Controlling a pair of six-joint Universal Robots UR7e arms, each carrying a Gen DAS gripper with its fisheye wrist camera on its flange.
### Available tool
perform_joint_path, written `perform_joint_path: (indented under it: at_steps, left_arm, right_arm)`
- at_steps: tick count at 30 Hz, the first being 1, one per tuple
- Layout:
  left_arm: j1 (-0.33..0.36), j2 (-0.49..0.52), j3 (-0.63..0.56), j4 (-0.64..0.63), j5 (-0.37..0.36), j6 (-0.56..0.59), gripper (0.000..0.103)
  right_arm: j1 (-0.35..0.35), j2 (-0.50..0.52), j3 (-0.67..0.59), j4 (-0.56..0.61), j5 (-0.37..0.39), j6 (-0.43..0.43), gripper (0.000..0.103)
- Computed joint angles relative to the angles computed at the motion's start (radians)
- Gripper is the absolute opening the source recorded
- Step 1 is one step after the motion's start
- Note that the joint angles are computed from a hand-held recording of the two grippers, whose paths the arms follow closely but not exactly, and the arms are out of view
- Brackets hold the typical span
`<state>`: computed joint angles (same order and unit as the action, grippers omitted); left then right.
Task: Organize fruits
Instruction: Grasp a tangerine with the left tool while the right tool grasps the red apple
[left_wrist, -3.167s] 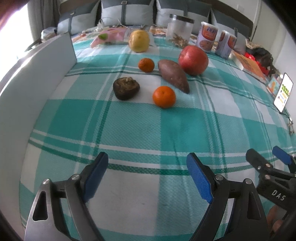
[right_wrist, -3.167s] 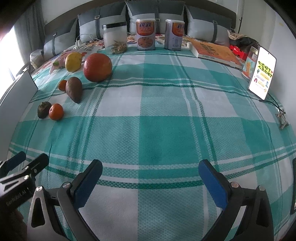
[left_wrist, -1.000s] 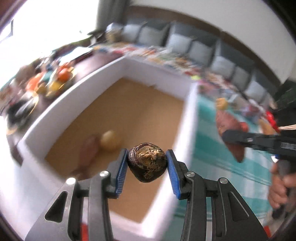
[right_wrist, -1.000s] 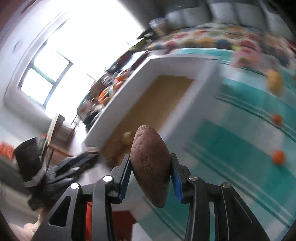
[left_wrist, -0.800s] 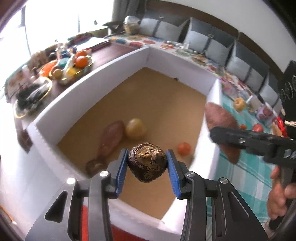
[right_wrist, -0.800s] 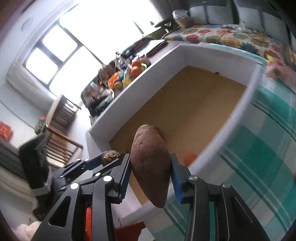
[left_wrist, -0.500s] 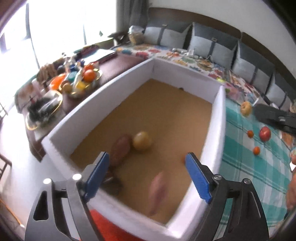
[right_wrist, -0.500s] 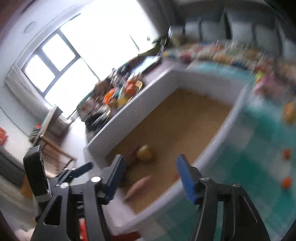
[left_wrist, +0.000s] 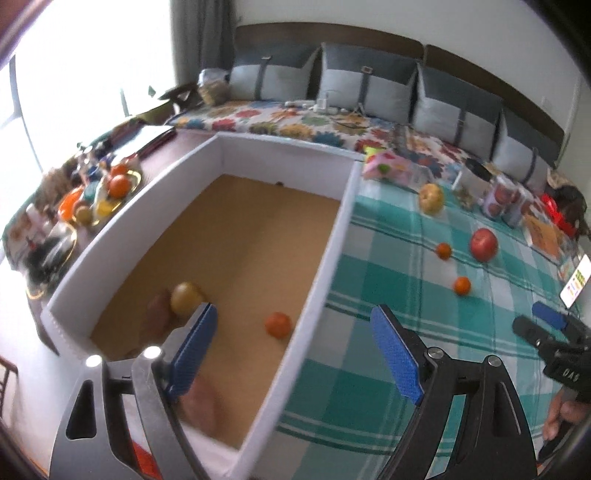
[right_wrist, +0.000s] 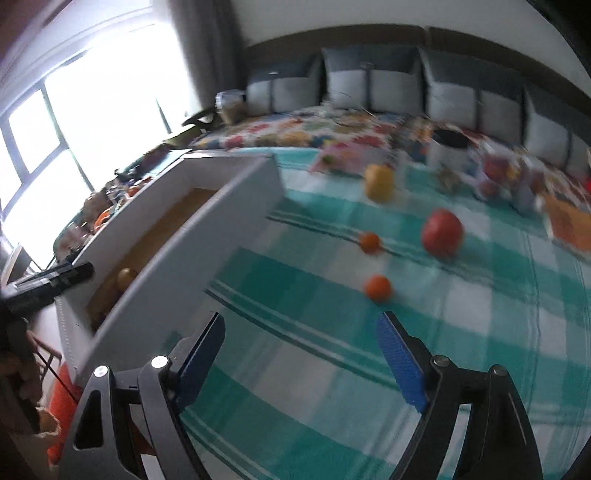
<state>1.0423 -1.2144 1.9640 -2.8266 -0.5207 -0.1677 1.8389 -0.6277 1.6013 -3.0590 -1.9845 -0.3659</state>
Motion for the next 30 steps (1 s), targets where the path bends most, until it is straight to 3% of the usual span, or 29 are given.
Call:
perform_joint_path:
  at_steps: [11, 15, 19, 21, 26, 30]
  left_arm:
    - [-0.038, 0.056, -0.036, 0.001, -0.008, 0.018, 0.087]
    - [-0.038, 0.073, -0.046, -0.012, -0.043, 0.028, 0.087]
    - [-0.021, 0.096, -0.042, -0.043, -0.159, 0.042, 0.087]
    - [0.005, 0.133, -0.049, -0.052, -0.274, 0.068, 0.087]
    - [0.071, 0.289, -0.156, -0.024, -0.498, 0.158, 0.087]
    - [0.093, 0.457, -0.311, -0.081, -0.524, 0.229, 0.086]
  right_arm:
    - [-0.041, -0.073, 0.112, -0.104, -0.016, 0.004, 0.084]
    - [-0.052, -0.074, 0.116, -0.137, -0.021, -0.009, 0.084]
    - [-0.08, -0.054, 0.141, -0.276, -0.05, -0.065, 0.092]
    - [-0.101, -0.019, 0.151, -0.387, -0.116, -0.123, 0.094]
    - [-0.19, -0.005, 0.187, -0.367, -0.178, -0.077, 0.094]
    - [-0.232, -0.021, 0.235, -0.413, -0.165, -0.057, 0.094]
